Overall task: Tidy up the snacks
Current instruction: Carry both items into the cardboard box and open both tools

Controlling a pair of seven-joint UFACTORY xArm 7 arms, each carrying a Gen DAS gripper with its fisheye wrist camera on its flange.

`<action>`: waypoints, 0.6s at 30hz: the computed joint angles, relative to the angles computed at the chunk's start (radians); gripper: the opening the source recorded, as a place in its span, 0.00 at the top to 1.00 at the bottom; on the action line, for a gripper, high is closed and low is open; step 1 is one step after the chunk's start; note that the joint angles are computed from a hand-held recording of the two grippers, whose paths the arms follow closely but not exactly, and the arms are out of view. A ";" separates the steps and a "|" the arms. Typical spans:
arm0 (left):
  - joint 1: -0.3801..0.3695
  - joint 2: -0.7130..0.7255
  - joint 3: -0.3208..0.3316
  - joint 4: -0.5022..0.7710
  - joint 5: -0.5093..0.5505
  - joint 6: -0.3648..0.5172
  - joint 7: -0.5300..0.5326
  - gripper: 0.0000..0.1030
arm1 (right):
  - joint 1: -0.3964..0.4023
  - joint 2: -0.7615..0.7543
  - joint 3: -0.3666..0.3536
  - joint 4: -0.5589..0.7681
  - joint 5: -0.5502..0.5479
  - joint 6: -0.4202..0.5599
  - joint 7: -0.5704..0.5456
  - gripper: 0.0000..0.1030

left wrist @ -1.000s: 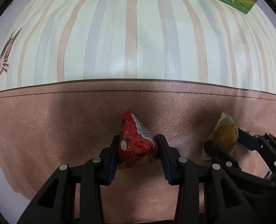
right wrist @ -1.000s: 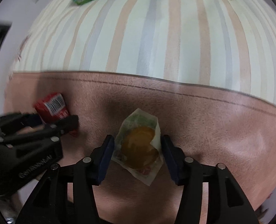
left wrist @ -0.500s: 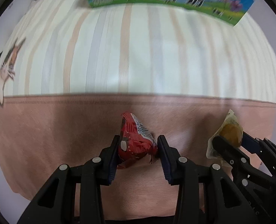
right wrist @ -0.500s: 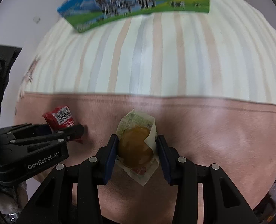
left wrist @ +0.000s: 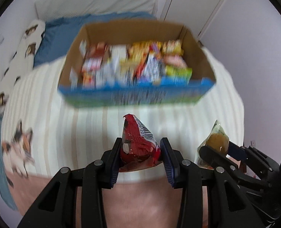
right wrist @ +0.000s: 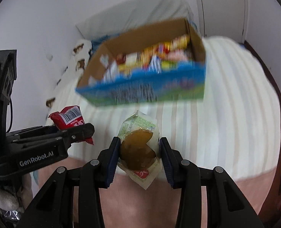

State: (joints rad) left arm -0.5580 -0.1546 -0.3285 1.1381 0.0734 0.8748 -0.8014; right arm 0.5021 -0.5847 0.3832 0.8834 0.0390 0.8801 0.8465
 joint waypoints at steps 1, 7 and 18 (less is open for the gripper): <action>0.010 0.033 0.006 0.051 0.020 0.009 0.015 0.64 | -0.017 0.042 0.008 0.034 -0.016 -0.015 0.002 0.57; 0.045 0.241 0.069 0.343 0.050 0.089 0.130 0.64 | -0.076 0.288 -0.052 0.260 -0.088 -0.072 -0.089 0.57; 0.071 0.801 0.195 1.059 -0.025 0.426 0.325 0.64 | -0.030 0.930 -0.185 0.915 -0.155 0.064 -0.231 0.56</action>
State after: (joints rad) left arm -0.4867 0.6467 -0.1334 2.1976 0.0484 1.3006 -0.4763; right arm 0.4725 0.3454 0.1977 1.7981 -0.1161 0.9440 0.6154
